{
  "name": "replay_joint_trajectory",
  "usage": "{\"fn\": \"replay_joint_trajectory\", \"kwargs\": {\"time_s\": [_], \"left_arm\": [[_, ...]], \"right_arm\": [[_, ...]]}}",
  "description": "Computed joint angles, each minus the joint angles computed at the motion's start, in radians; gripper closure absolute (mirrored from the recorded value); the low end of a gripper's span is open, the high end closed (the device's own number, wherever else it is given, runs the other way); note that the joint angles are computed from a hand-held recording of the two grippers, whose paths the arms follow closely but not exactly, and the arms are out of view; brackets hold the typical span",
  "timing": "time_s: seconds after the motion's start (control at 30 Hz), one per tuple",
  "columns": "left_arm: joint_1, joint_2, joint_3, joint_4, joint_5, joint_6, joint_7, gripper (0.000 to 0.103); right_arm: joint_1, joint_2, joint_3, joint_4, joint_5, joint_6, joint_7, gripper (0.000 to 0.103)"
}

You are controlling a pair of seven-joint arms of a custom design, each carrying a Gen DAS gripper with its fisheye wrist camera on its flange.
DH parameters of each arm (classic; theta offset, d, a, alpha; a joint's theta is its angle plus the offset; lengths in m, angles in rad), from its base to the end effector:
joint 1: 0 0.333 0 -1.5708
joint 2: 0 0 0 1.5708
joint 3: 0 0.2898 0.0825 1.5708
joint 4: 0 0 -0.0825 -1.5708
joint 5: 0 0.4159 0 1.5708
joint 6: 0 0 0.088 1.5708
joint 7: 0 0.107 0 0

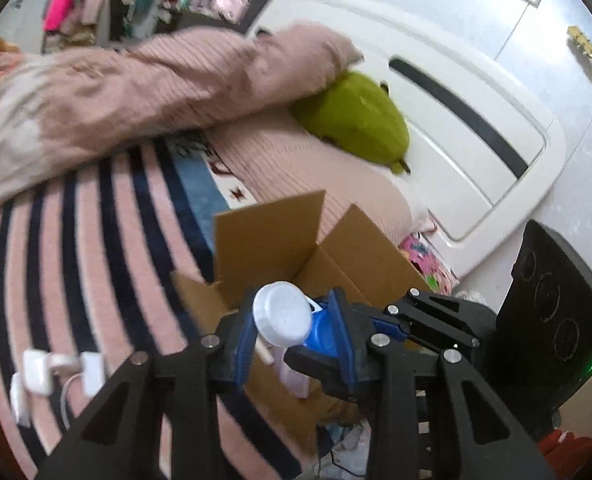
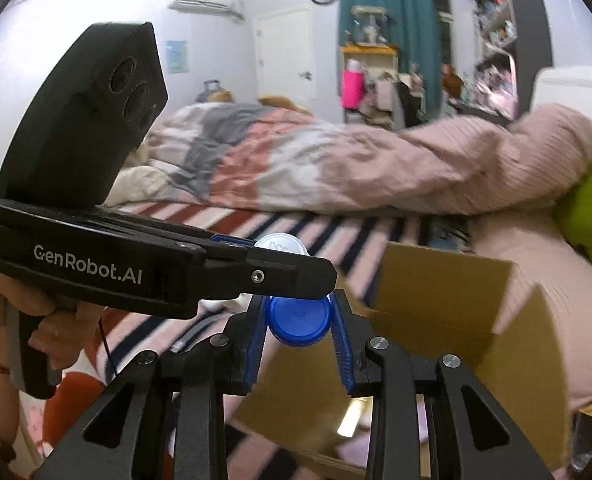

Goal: Organize rigid objects
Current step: 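Lower the blue-capped bottle into the cardboard box and open the right gripper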

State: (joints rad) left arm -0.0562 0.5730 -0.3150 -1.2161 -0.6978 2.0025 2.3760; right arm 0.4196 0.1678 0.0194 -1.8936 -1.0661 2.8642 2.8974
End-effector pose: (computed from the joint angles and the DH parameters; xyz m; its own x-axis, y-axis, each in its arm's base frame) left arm 0.7148 -0.2562 0.4720 -0.7787 -0.4328 0.4542 -0.6263 0.4932 -0.6037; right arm 0.5772 0.3239 0.4457 0.0822 -0.9926 -0.0892 -0.5771 0.0256 -0.8163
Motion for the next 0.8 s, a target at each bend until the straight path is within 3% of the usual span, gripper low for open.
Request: {"fn": "replay_joint_trajectory", "kwargs": {"time_s": [0.13, 0.23, 0.33, 0.4, 0.43, 0.5, 0.57, 0.67, 0.73, 0.8], "left_arm": [[-0.087, 0.163, 0.015, 0.252, 0.136, -0.121, -0.103, 0.071], [-0.126, 0.254, 0.016, 0.393, 0.204, -0.189, -0.148, 0.071], [-0.141, 0.247, 0.021, 0.378, 0.246, -0.161, -0.154, 0.069], [-0.137, 0.246, 0.017, 0.377, 0.255, -0.154, -0.151, 0.046], [-0.126, 0.231, 0.011, 0.354, 0.250, -0.147, -0.133, 0.041], [-0.092, 0.169, 0.003, 0.261, 0.224, -0.090, -0.084, 0.034], [-0.056, 0.109, 0.005, 0.181, 0.191, -0.031, -0.061, 0.033], [-0.010, 0.015, 0.022, 0.053, 0.153, 0.080, -0.029, 0.031], [0.023, -0.052, 0.035, -0.039, 0.125, 0.156, 0.002, 0.031], [0.054, -0.107, 0.050, -0.122, 0.096, 0.223, 0.033, 0.024]], "right_arm": [[-0.078, -0.021, 0.047, -0.048, 0.385, -0.024, -0.307, 0.077], [-0.084, -0.026, 0.050, -0.050, 0.494, -0.090, -0.408, 0.077], [-0.080, -0.015, 0.049, -0.036, 0.548, -0.146, -0.456, 0.077], [-0.072, -0.012, 0.045, -0.030, 0.553, -0.179, -0.461, 0.076], [-0.067, -0.009, 0.042, -0.025, 0.544, -0.198, -0.455, 0.074], [-0.053, -0.011, 0.034, -0.021, 0.504, -0.225, -0.421, 0.055], [-0.053, -0.025, 0.033, -0.041, 0.489, -0.182, -0.397, 0.042], [-0.048, -0.033, 0.032, -0.043, 0.453, -0.134, -0.361, 0.034], [-0.029, -0.025, 0.027, -0.019, 0.372, -0.116, -0.302, 0.024], [-0.010, 0.001, 0.027, 0.022, 0.313, -0.109, -0.264, 0.010]]}}
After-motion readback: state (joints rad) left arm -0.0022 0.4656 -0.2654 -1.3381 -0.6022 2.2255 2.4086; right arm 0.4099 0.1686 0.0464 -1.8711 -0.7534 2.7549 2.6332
